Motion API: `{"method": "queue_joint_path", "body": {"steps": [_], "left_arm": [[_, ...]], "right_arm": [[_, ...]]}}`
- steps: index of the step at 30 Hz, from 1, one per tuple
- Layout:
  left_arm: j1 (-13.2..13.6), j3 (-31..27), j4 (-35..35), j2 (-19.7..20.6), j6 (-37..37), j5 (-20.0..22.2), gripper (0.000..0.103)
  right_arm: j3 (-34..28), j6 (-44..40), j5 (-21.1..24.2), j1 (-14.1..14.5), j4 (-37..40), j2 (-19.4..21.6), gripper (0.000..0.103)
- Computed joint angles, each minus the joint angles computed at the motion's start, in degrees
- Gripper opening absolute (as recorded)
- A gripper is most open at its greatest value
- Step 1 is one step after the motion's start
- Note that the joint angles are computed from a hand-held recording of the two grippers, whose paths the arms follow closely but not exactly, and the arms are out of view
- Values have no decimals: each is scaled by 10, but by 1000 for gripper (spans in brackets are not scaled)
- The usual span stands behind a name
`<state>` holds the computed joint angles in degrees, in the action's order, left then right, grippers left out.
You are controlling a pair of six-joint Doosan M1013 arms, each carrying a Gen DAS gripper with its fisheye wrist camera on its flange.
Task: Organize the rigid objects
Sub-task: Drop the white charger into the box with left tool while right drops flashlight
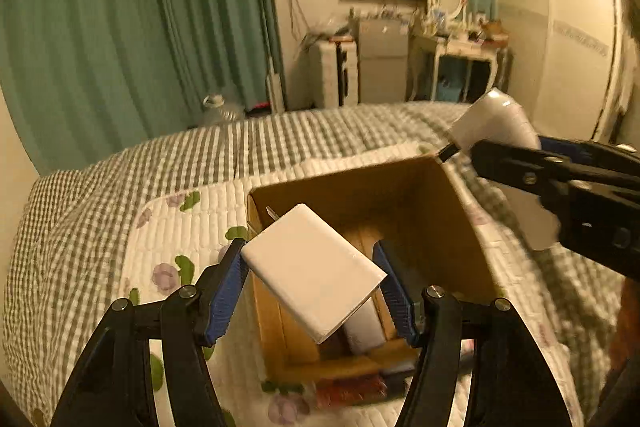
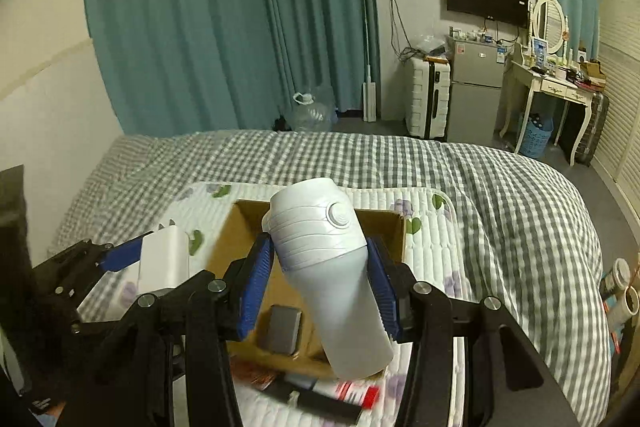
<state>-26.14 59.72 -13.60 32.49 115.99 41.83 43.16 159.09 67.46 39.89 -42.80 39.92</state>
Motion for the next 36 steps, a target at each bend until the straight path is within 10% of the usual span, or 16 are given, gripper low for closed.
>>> {"method": "queue_joint_path", "body": {"steps": [16,18,36], "left_arm": [[-1,-50,-38,72,18,33,68],[-1,-43,-37,64,11,27,80],[20,120,-14,-112,-9,-51,103]], "right_arm": [[63,18,-94,-51,34,19,49],[62,22,-100,-55,36,19,66],[33,53,105,36,-56,-42,89]]}}
